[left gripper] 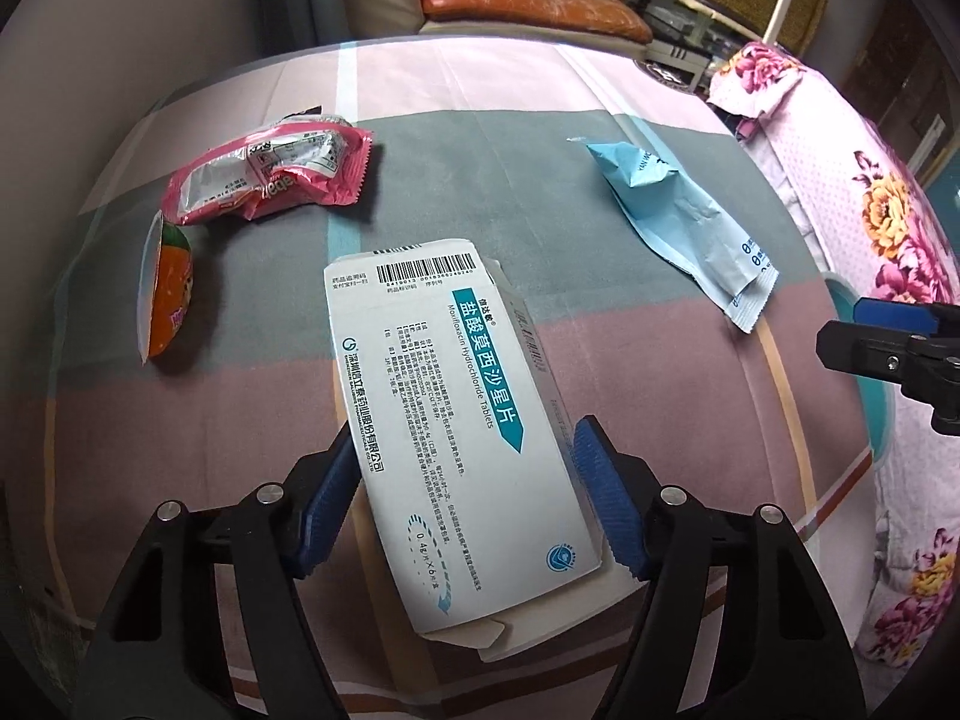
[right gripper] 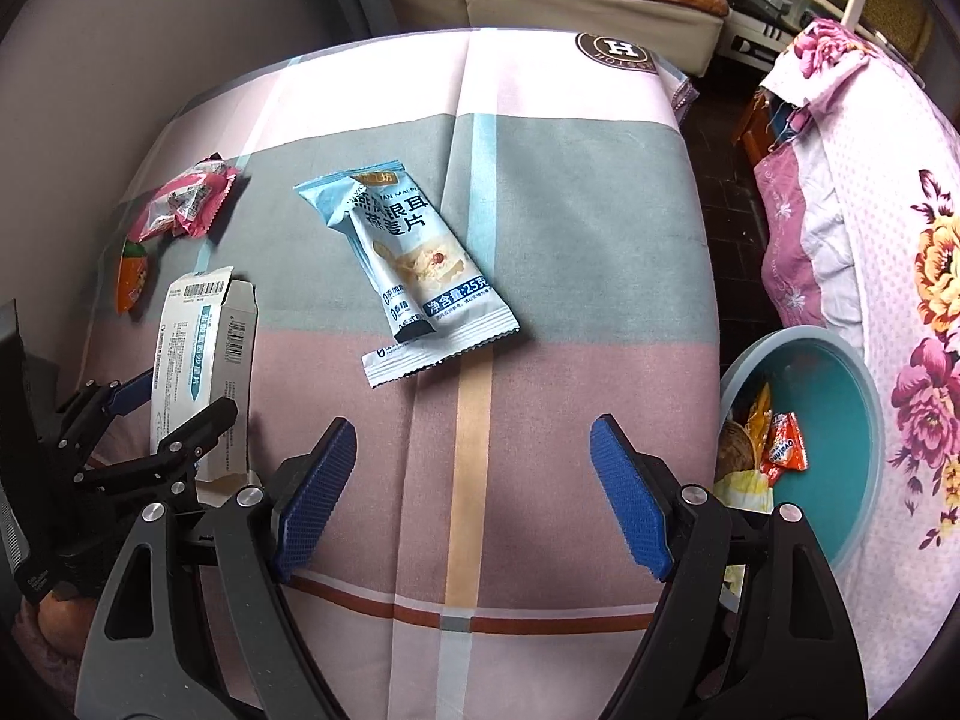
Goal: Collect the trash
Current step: 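Grasp the white medicine box with left gripper while right grasps the blue snack wrapper, then carry the box over the teal bin with left gripper while right carries the wrapper there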
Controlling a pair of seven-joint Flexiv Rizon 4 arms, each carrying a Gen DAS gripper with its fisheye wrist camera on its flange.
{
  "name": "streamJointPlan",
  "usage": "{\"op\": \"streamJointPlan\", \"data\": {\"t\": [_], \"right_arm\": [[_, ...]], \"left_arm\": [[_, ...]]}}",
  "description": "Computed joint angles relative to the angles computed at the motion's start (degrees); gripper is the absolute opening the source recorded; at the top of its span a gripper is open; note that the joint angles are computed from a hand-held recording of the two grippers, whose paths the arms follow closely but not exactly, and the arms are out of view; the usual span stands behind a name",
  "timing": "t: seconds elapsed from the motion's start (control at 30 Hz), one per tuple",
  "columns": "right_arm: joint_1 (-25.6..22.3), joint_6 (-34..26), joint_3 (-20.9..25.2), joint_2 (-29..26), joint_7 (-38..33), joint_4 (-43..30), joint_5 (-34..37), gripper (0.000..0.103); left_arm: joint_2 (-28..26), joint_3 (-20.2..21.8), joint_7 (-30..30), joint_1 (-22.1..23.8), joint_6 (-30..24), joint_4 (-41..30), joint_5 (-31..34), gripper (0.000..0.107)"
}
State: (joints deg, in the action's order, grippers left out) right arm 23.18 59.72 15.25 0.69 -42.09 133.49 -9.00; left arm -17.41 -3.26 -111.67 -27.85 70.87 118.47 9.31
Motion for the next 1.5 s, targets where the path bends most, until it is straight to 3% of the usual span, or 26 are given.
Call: {"op": "streamJointPlan", "data": {"t": [0.3, 0.53, 0.6, 0.63, 0.7, 0.8, 1.0, 1.5], "right_arm": [[-1.0, -0.8, -1.7, -9.8, -10.1, -9.7, 3.6, 0.076], [-1.1, -1.3, -1.7, -15.0, -13.1, -13.6, 4.5, 0.076], [-1.3, -0.8, -1.4, -15.4, -13.6, -13.6, 5.2, 0.063], [-0.7, 0.1, -2.0, -15.1, -12.3, -12.8, 3.5, 0.06], [-0.2, 1.0, -2.2, -14.5, -11.3, -11.6, 1.9, 0.04], [-0.8, 2.7, -1.3, -13.2, -11.1, -9.8, 3.5, 0.028], [-0.6, 8.2, -0.4, -9.2, -6.6, -4.2, 5.6, 0.025], [-0.9, 15.5, 1.4, 6.2, 8.0, 11.2, 3.1, 0.025]], "left_arm": [[-0.2, -1.9, 6.9, 4.3, 1.3, 1.6, -6.5, 0.074], [-0.8, 0.5, 1.4, 1.6, -2.5, -1.0, -4.2, 0.081], [-1.4, 1.3, -0.4, 0.7, -3.7, -2.4, -2.0, 0.081], [-1.6, 1.7, -1.4, 0.2, -4.0, -3.0, -0.9, 0.081], [-1.9, 2.3, -3.1, -0.5, -4.7, -4.1, 1.2, 0.076], [-1.5, 1.3, -3.4, 0.4, -3.4, -3.4, 0.8, 0.066], [0.4, -0.2, -2.3, 1.9, -0.5, -0.5, -1.3, 0.066], [2.6, -1.8, -2.8, -2.7, -1.1, -2.3, 2.9, 0.066]]}}
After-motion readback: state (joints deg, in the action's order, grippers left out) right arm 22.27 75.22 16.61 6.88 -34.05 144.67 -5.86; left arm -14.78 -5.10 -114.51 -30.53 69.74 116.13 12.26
